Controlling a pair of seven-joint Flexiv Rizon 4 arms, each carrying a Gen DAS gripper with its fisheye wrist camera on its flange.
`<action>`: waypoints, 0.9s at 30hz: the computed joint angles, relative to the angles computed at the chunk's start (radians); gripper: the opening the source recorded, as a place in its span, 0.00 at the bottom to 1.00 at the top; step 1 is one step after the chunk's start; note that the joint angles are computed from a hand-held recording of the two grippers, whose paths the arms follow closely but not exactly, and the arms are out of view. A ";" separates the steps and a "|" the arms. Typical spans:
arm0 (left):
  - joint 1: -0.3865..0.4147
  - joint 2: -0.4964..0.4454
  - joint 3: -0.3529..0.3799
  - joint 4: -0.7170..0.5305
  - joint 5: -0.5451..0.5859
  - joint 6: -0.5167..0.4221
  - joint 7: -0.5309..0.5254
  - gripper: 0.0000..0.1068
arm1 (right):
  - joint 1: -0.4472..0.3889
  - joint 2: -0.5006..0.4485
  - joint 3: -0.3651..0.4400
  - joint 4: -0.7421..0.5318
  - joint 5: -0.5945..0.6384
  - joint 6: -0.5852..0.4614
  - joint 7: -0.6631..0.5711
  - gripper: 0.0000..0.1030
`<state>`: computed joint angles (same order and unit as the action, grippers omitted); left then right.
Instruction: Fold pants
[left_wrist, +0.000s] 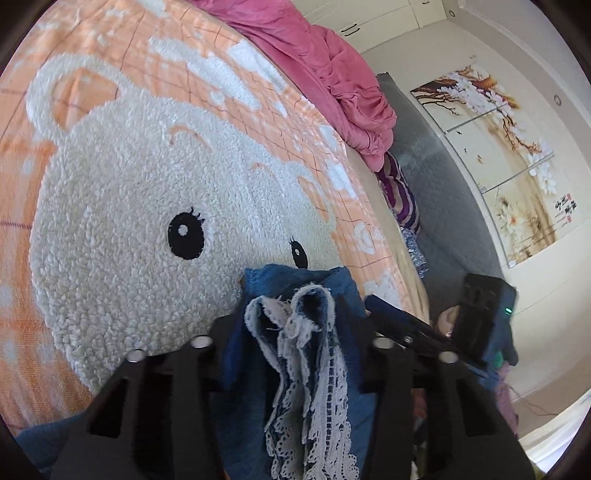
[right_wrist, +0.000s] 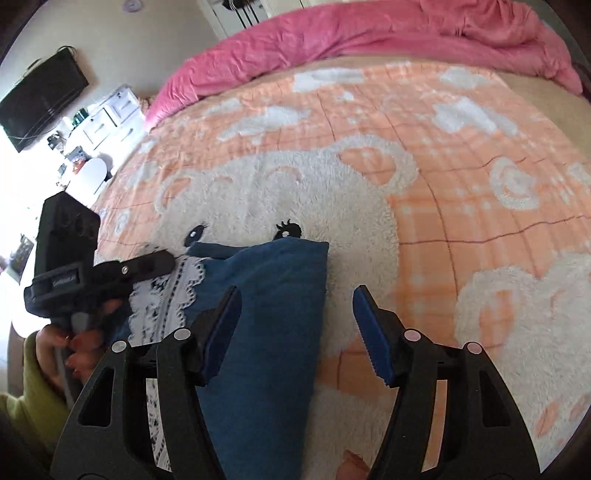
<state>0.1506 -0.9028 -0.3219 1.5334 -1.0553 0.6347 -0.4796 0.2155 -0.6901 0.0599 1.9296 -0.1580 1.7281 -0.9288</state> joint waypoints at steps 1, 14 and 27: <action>0.000 0.000 0.000 0.002 -0.004 0.002 -0.004 0.26 | -0.025 -0.010 0.024 -0.011 0.000 -0.003 0.001 0.54; -0.008 0.132 0.020 0.132 -0.118 0.093 0.206 0.19 | -0.233 -0.109 0.259 -0.126 -0.040 -0.032 -0.095 0.54; -0.045 0.130 0.014 0.147 -0.159 0.203 0.330 0.19 | -0.006 -0.070 0.006 -0.035 0.019 0.109 -0.072 0.06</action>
<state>0.1059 -0.7725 -0.3075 1.6806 -1.2142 0.8378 -0.1491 0.2099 -0.7600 0.0657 1.8941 -0.1386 1.8367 -1.0004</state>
